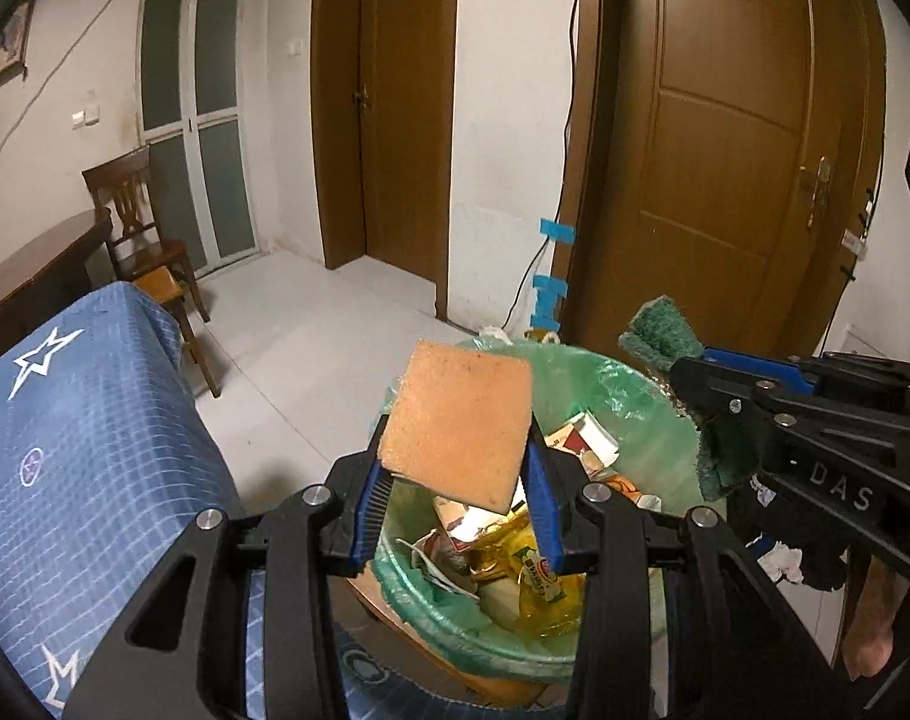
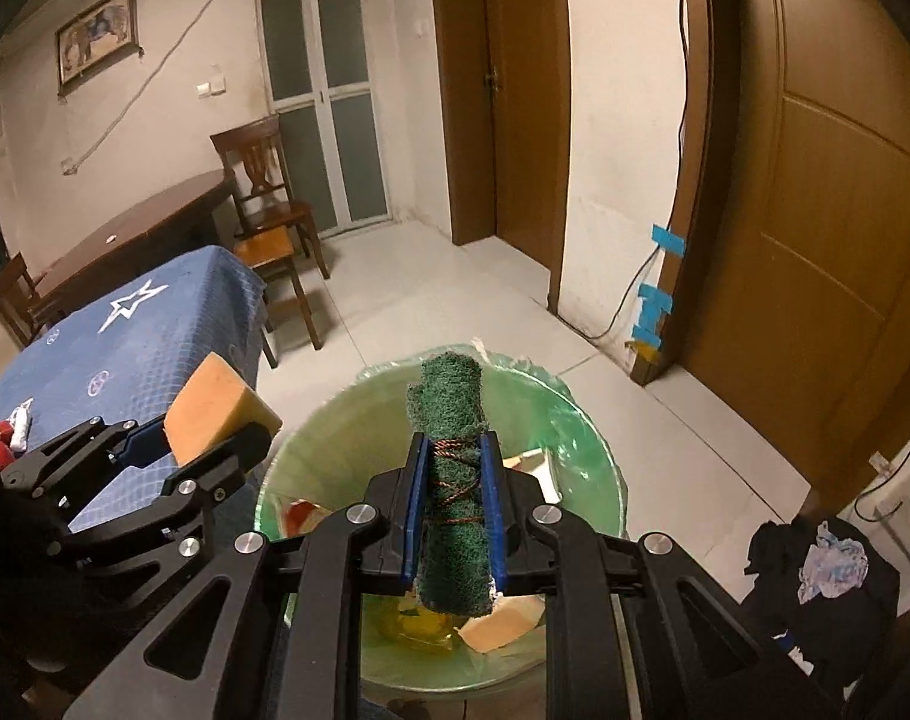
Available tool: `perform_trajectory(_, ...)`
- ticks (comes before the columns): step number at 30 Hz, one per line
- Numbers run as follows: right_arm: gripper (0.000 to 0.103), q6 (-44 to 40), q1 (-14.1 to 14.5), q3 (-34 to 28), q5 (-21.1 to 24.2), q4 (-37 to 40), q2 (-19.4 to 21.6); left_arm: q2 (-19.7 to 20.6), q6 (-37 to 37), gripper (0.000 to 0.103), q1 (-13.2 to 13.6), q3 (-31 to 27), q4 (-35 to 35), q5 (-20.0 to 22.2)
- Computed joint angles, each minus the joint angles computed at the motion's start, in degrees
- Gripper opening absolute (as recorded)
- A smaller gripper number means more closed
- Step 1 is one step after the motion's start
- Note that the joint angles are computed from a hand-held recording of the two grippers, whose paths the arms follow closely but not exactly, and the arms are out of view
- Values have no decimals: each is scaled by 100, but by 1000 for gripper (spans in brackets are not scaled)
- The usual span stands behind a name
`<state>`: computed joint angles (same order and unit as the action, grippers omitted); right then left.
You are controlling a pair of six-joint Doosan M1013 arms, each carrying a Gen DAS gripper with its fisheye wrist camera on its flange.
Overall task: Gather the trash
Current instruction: 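Lift the sponge and scrubber and carry both over the green bin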
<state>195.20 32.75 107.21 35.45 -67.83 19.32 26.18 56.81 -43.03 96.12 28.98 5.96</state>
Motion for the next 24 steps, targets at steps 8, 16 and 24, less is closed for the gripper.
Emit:
perform_trajectory(8,18,-22,0,-28,-1,125,66,89,234,38,-59,-113,-258,111)
perform_trajectory(16,18,-53,-23,-26,-24,187,97,113,256,38,-74,-166,-295,139)
perform_trajectory(24,18,12,-15,-3,-55,148,101,157,453,38,-92,-245,-491,223)
